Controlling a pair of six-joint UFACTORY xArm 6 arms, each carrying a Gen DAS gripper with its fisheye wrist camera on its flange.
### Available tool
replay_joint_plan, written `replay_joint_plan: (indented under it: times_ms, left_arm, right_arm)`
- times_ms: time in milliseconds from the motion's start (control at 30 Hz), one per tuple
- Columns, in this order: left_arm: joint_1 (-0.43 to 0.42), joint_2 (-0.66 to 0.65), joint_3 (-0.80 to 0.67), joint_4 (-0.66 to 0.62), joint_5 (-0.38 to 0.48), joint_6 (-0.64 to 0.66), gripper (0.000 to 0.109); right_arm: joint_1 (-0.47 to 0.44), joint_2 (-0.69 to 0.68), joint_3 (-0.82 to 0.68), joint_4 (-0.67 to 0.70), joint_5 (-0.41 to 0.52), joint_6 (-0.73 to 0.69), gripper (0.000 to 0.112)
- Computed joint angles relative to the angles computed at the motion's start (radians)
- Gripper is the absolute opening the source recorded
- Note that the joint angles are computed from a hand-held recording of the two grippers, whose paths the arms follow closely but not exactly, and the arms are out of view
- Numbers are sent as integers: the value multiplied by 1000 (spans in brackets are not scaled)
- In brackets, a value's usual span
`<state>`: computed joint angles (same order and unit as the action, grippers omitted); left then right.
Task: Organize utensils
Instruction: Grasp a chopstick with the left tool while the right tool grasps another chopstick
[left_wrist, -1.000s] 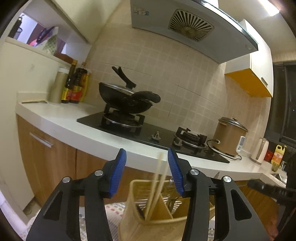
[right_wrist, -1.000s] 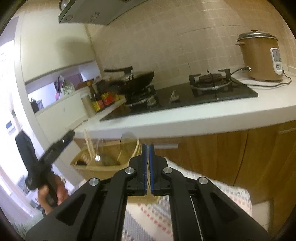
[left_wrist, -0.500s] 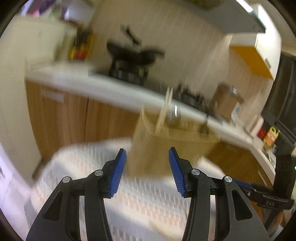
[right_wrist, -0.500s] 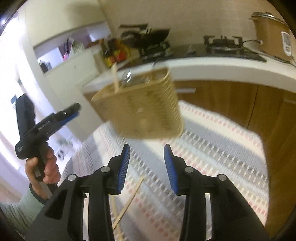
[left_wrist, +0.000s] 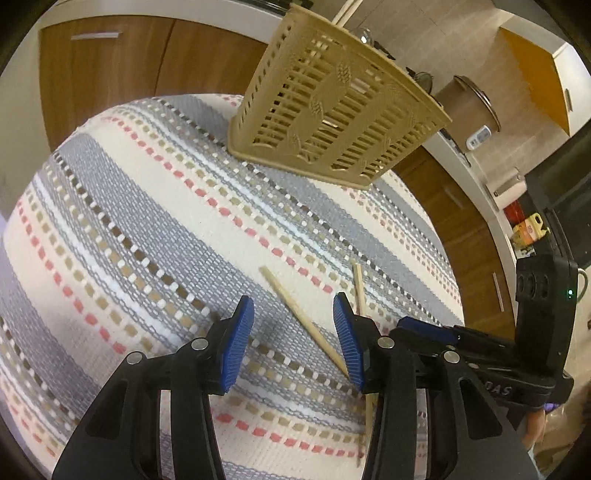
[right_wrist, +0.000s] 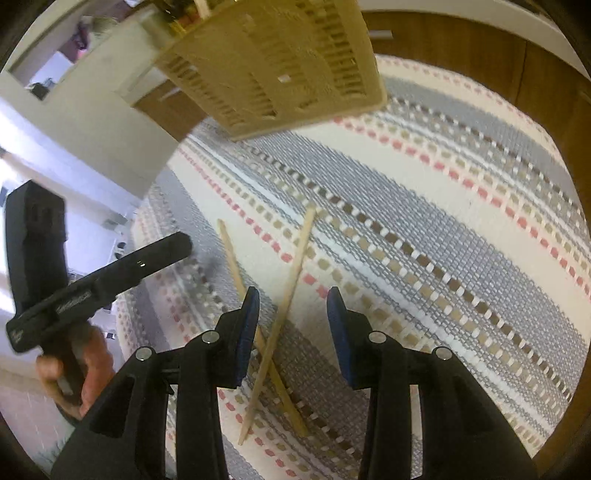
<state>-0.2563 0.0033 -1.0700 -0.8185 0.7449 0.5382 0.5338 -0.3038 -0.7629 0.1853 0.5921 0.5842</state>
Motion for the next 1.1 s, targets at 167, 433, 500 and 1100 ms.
replay_joint_plan:
  times_ms: [167,433,500,1100]
  left_arm:
    - [-3,2,11,7,-20,-28,42]
    - [-45,27,-9,85,-24,-93,42]
    - [-83,29,-1,137,-53,-124,42]
    - [-152,19,21,437,-140,73,8]
  right_arm:
    - [42,81,-71,-66,39,42,26]
    - [64,86,-114,-289,200,154,4]
    - [37,41,-77,-281,213,153,4]
    - [-25,64,-121,-127,311,-19,5]
